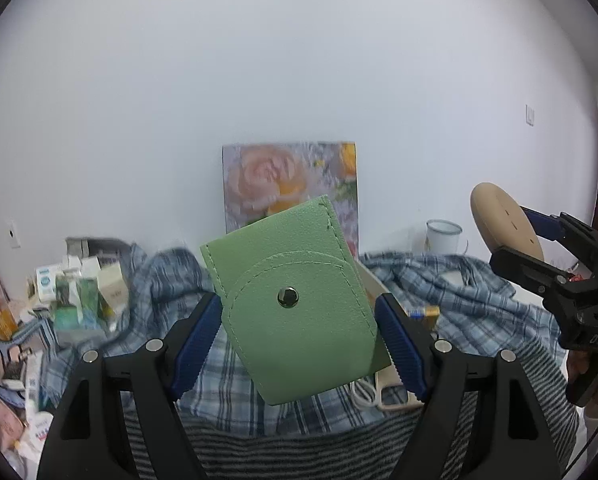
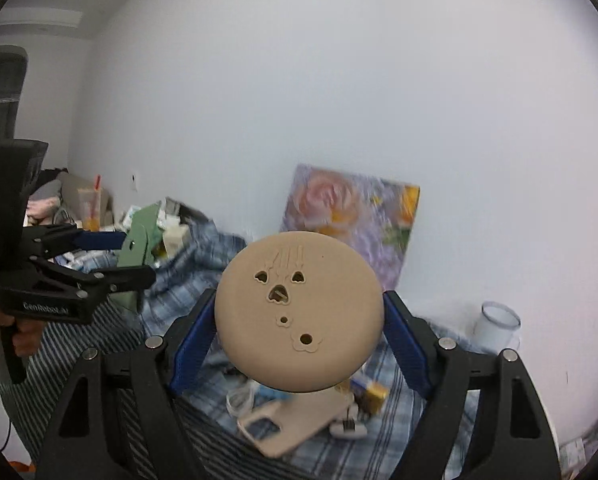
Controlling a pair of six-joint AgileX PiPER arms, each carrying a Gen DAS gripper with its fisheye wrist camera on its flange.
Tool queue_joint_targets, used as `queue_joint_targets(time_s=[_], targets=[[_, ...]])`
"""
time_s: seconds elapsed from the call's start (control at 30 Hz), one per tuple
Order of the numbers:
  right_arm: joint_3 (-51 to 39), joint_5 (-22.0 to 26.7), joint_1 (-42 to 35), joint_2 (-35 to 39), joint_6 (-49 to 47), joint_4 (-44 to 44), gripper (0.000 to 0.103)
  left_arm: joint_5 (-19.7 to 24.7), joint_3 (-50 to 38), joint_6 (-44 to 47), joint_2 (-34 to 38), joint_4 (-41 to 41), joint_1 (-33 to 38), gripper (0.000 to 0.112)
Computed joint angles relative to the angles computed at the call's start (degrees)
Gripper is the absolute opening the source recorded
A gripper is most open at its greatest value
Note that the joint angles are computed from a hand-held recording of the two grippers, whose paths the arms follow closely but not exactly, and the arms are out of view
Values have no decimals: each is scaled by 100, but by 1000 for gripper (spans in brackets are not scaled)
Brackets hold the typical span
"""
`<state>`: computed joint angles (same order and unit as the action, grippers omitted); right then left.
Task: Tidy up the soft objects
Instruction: 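Lift the green pouch and beige coaster and carry both over the cardboard box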
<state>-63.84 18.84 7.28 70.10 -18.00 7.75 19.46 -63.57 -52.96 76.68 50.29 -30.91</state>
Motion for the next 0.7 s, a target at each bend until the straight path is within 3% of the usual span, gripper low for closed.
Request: queue_joint_targets(time_s=[0.3,0.7], targets=[[-760,-339,236,271,93,-177,79,251,-890,271,206,109,-106,81],[-1876,-580,111,894,-969,922,79,392,-2418,1111,991,-417,-70,81]])
